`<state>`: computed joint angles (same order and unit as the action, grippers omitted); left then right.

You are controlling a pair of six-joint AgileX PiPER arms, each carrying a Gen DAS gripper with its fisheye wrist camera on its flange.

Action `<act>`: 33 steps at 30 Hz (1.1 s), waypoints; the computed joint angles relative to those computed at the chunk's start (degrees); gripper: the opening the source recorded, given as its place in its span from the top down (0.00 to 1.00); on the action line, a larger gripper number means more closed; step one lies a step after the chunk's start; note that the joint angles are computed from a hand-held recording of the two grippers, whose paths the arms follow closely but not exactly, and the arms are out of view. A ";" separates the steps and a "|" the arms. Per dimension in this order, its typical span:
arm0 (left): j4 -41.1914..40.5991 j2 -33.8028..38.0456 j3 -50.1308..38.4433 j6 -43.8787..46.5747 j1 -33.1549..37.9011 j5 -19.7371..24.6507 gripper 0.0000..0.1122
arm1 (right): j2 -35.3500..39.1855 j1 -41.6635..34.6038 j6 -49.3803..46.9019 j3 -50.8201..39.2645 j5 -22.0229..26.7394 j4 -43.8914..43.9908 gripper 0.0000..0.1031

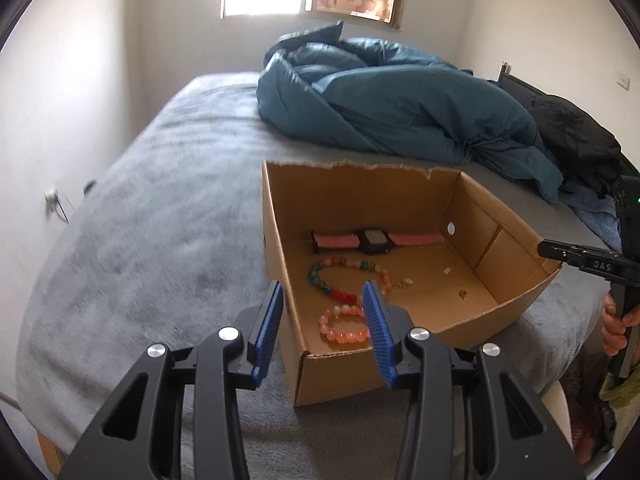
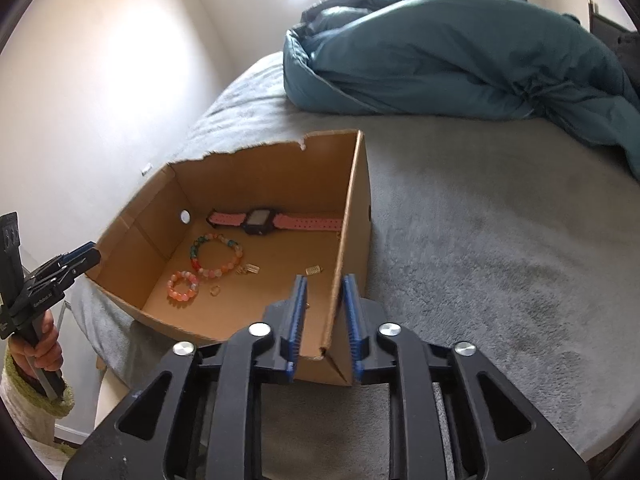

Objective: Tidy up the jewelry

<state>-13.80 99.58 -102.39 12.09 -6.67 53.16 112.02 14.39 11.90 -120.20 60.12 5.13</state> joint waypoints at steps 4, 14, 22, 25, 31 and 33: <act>-1.68 -4.25 3.66 1.15 0.47 -1.94 0.57 | -6.64 1.92 1.56 7.84 -5.35 -3.32 0.62; -3.31 -16.08 13.21 0.32 -0.66 -2.57 0.42 | -22.98 10.56 13.53 24.21 -13.34 -17.39 0.43; 3.97 -22.70 16.81 -9.09 -4.56 -2.75 0.32 | -28.53 21.07 35.76 30.61 -10.90 -37.16 0.26; 13.38 -24.98 18.76 -17.22 -8.89 -4.32 0.30 | -29.14 27.12 47.84 32.75 -6.56 -48.48 0.19; 39.99 -28.82 24.24 -41.86 -19.80 -7.10 0.19 | -28.90 35.92 64.93 36.24 3.00 -64.64 0.08; 47.12 -29.61 25.99 -48.81 -22.84 -6.85 0.17 | -29.10 37.39 67.33 37.27 4.77 -66.78 0.08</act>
